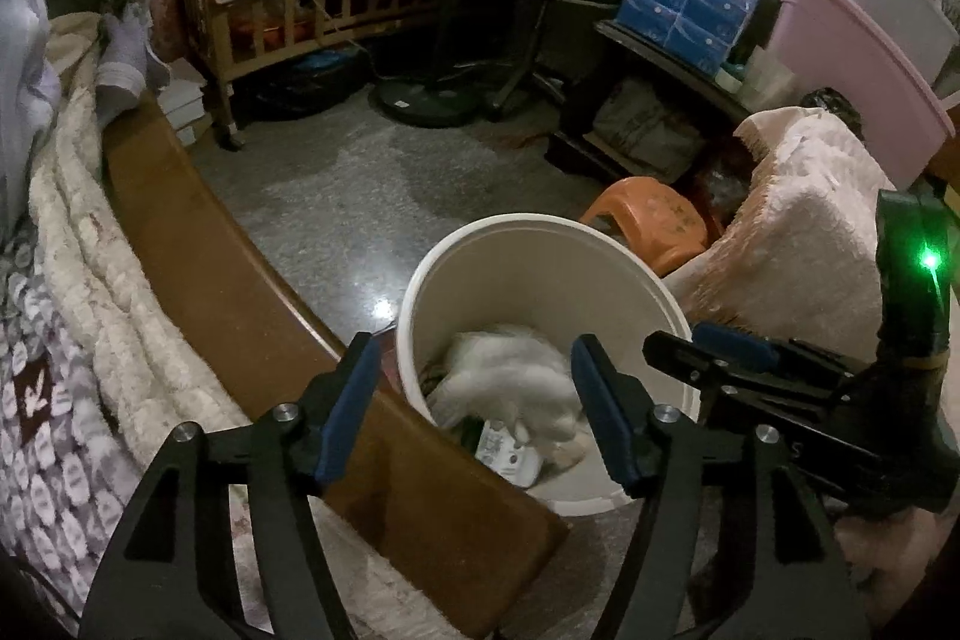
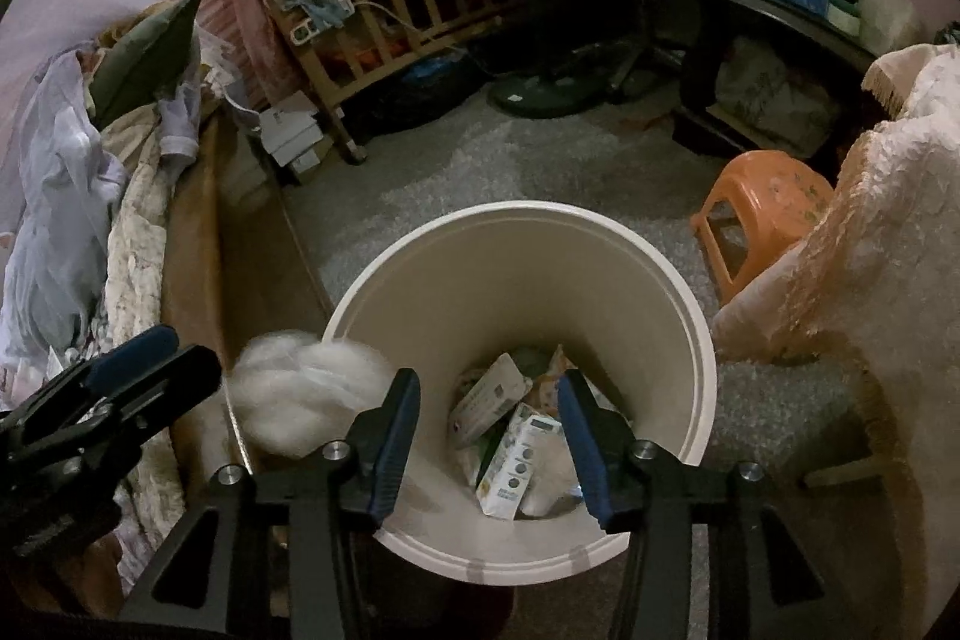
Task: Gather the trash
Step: 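Move both tools back toward the bed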
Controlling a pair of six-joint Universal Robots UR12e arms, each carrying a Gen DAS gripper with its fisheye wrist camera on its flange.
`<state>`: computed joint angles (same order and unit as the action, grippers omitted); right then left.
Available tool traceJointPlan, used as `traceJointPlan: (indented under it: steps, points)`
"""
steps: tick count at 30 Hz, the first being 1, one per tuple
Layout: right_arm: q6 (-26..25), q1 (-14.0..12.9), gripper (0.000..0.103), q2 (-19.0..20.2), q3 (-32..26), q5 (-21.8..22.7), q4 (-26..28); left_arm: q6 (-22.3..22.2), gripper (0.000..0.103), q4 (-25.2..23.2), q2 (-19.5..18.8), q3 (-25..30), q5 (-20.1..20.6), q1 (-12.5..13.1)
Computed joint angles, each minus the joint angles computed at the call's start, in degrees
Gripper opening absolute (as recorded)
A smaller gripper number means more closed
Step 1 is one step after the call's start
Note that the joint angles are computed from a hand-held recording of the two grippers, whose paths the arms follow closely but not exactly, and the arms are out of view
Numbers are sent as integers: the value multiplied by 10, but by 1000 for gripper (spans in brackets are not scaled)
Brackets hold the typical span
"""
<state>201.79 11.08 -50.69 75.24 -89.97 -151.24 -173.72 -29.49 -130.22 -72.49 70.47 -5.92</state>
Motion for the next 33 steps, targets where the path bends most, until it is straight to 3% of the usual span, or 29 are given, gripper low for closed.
traceJointPlan:
  steps: [20, 33]
  points:
    - [-27, 23, 47, 11, -24, 11, 13, -41, 65, 45, 30, -50, 73, 20]
    - [-72, 54, 47, 27, -67, 16, 18, -92, 65, 81, 64, -107, 125, 56]
